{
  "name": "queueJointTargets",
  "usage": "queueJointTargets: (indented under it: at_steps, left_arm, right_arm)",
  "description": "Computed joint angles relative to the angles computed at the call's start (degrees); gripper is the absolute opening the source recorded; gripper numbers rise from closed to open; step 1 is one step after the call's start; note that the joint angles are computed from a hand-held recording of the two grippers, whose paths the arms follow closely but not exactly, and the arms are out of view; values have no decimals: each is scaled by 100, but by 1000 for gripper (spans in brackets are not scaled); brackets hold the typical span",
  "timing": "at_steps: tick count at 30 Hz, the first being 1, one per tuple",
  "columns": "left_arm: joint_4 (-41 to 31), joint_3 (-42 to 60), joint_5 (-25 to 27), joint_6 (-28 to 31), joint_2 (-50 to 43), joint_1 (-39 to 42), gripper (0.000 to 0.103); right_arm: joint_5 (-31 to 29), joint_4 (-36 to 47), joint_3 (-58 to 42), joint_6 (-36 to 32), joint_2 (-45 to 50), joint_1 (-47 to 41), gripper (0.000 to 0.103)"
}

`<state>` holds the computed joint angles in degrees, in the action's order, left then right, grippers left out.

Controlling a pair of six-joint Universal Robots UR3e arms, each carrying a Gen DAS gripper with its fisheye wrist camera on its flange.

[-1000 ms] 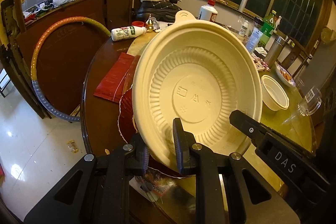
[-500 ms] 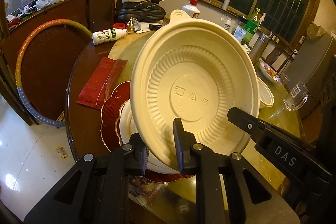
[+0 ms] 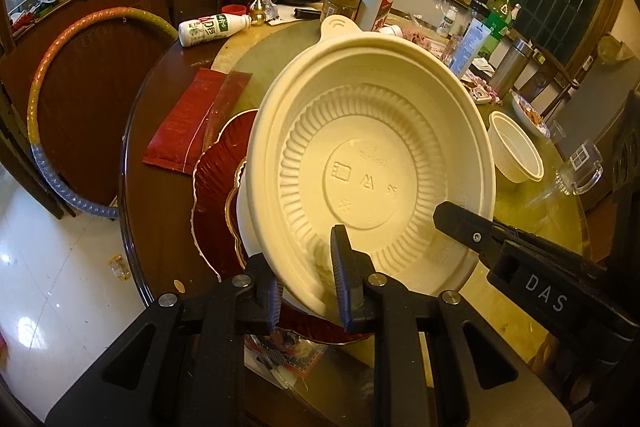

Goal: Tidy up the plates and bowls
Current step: 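Lower the cream ribbed bowl into the white bowls on the red plates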

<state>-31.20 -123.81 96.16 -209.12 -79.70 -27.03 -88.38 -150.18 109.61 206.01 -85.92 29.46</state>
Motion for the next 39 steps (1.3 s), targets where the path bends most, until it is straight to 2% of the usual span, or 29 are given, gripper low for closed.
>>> queueJointTargets:
  at_steps: [19,28,39]
  left_arm:
    - [-12,-35,126,14,-7,-108,20]
    - [-330,13,-60,444,202,51,21]
    - [-352,-38,-67,506,229,115,22]
  right_arm:
    - [55,174,-64,-96,45,-10,16]
    - [145,502,-202,-264,-24,-18,17]
    - [316,530,-235,-301,52,-94,17]
